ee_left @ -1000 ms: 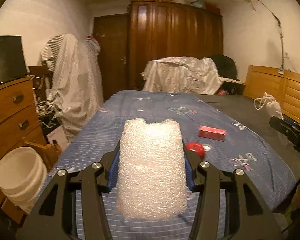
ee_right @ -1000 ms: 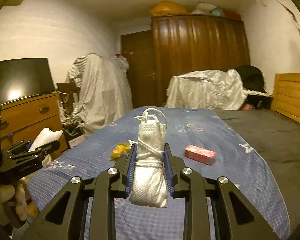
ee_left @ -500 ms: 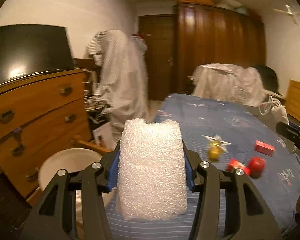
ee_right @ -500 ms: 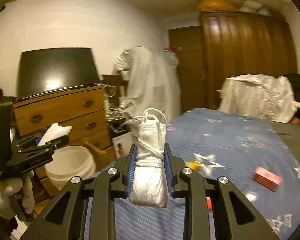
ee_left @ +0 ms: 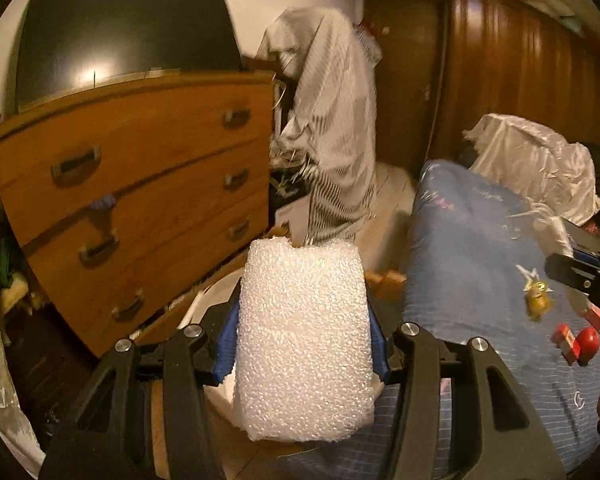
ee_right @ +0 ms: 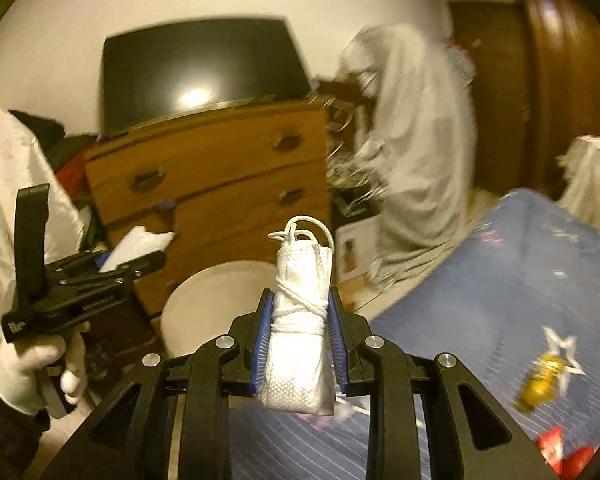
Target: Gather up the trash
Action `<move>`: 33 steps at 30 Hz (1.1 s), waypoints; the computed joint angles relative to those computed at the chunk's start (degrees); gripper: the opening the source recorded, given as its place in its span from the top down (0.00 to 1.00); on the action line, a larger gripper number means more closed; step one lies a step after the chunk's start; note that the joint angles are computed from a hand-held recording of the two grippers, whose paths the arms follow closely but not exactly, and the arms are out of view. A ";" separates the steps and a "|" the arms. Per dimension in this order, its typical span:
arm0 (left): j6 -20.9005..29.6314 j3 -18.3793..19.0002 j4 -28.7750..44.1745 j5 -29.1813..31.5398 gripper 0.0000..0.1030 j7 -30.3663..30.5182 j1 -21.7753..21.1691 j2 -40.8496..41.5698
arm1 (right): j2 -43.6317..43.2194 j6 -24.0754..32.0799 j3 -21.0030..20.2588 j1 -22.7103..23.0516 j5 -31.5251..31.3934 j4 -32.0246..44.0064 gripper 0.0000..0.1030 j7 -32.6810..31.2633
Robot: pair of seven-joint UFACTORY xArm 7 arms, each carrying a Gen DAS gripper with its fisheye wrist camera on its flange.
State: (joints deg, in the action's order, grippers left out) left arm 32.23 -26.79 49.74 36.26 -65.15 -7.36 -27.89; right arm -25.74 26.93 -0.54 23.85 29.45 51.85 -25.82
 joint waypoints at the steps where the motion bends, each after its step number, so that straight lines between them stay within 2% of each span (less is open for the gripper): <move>1: -0.36 1.31 -0.43 -0.91 0.52 0.96 -0.36 0.36 | 3.11 1.14 0.03 0.43 0.13 2.68 0.73 0.37; 7: -3.47 7.95 -2.96 -7.51 0.52 7.42 -1.78 3.13 | 22.89 10.48 5.95 -2.29 -4.76 21.38 0.73 5.59; 9: -3.95 8.19 -3.33 -7.98 0.52 8.03 -1.13 4.06 | 27.93 13.42 7.52 -3.32 -6.71 26.47 0.73 7.18; 14: -6.57 9.82 -4.95 -10.04 0.52 10.00 -0.59 5.40 | 36.08 15.97 9.84 -4.38 -11.95 33.68 0.73 10.81; 23: -9.69 11.09 -5.18 -11.43 0.52 12.68 0.17 8.82 | 38.76 15.33 11.31 -6.39 -11.51 34.07 0.73 9.10; 28: -9.97 10.85 -4.43 -10.81 0.51 12.20 0.51 9.88 | 38.87 14.55 11.48 -6.58 -11.24 33.68 0.72 8.80; 30: -9.39 10.81 -4.23 -10.65 0.44 11.72 0.57 9.99 | 38.58 13.95 11.56 -7.00 -10.21 33.17 0.55 8.22; 31: -8.95 10.44 -4.15 -9.97 0.35 10.67 1.03 9.95 | 38.46 13.51 11.66 -7.25 -9.43 32.90 0.51 7.84; 33: -9.02 10.52 -4.46 -9.55 0.31 9.63 1.13 9.71 | 38.15 12.92 11.75 -7.60 -8.29 32.41 0.47 7.18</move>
